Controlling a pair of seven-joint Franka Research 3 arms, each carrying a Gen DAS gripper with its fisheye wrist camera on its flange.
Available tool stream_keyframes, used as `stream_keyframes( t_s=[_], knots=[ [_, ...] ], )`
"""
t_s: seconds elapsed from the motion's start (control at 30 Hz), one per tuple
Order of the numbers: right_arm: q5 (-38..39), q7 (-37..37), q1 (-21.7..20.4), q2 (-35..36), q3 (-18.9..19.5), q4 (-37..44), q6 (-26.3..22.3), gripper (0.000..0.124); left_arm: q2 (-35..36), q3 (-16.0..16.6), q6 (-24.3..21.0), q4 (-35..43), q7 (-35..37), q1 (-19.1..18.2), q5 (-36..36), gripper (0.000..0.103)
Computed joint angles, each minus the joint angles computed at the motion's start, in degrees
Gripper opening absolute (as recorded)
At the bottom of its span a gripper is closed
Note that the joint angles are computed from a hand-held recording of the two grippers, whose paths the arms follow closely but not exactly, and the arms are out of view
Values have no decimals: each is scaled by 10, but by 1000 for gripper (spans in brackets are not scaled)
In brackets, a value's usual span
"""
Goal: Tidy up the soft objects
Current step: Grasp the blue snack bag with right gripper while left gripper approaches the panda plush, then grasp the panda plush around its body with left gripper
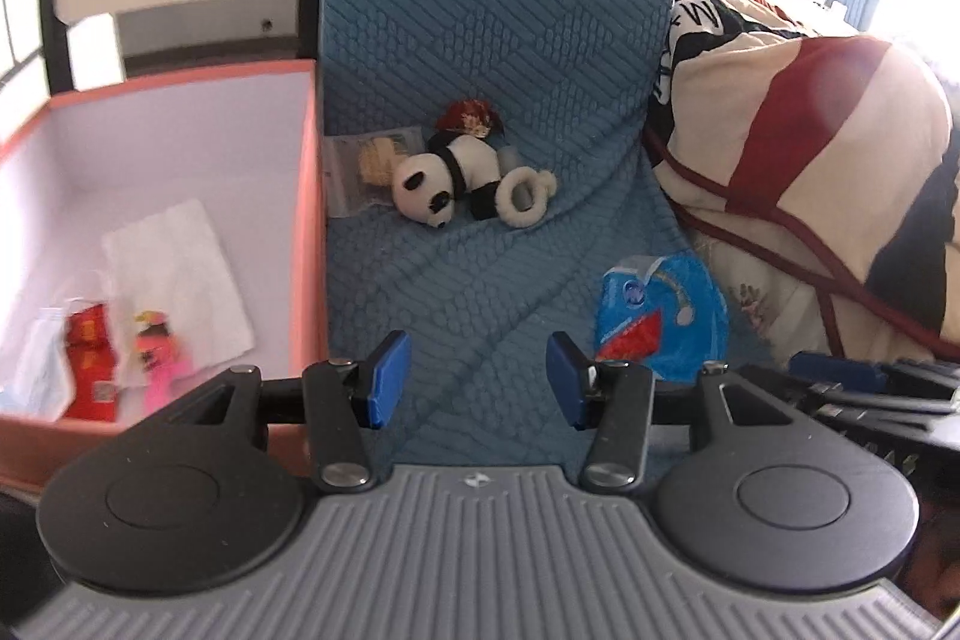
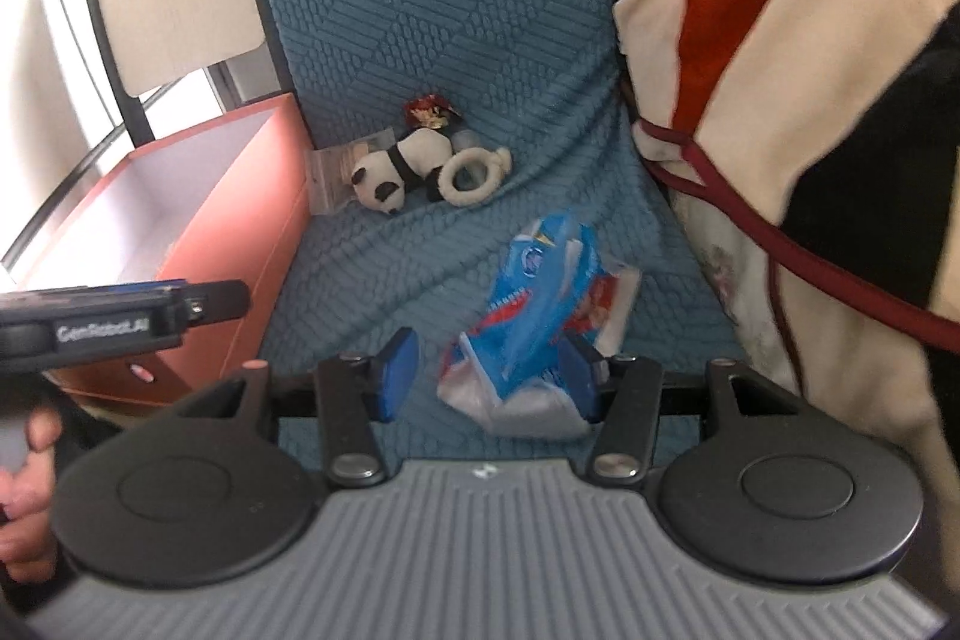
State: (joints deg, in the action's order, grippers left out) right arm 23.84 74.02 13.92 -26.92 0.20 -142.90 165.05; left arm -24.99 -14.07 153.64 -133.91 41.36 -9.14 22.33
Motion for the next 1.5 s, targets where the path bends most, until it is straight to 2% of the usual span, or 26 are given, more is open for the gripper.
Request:
stream_keyframes(
  t_s=[0.1,0.2,0.3,0.37,0.5,0.6,0.7,0.8,0.87,0.9,1.0,1.07,1.13,1.2,1.33,1.43,1.5],
  knots=[
    [8,-7,9,29,-5,19,17,54,40,5,20,25,6,10,6,56],
    [-4,17,-7,59,14,37,30,54,81,-4,26,58,2,29,46,56],
    [-14,29,-8,86,24,41,69,54,123,-1,36,90,3,32,65,56],
    [-54,58,-36,101,54,39,87,54,148,-1,43,109,-9,36,88,56],
    [-107,91,-61,118,73,36,123,54,192,5,39,148,-31,33,127,56],
    [-151,127,-99,134,99,41,142,58,221,17,49,174,-18,28,143,56],
    [-197,180,-140,149,123,54,134,64,249,22,11,210,-22,19,189,61],
    [-248,251,-177,166,141,70,121,66,273,30,7,232,17,12,121,61],
    [-276,290,-185,175,143,79,110,66,287,34,10,246,14,7,103,61],
    [-274,291,-175,182,133,85,103,66,295,37,2,257,4,2,116,61],
    [-205,231,-109,199,75,101,71,66,323,47,-26,296,-22,-14,170,61],
    [-206,225,-92,207,59,107,56,65,343,55,-51,322,-47,-25,202,61],
    [-215,227,-80,211,49,109,53,64,363,60,-65,346,-58,-29,202,61],
    [-212,224,-70,216,41,112,52,58,383,63,-83,370,-60,-31,188,61],
    [-302,292,-83,229,45,119,68,40,415,75,-99,402,-93,-36,165,61],
    [-309,295,-76,240,35,128,79,22,433,84,-122,422,-115,-44,172,61],
    [-308,296,-72,243,29,132,84,17,432,89,-103,413,-141,-42,172,61]
  ],
)
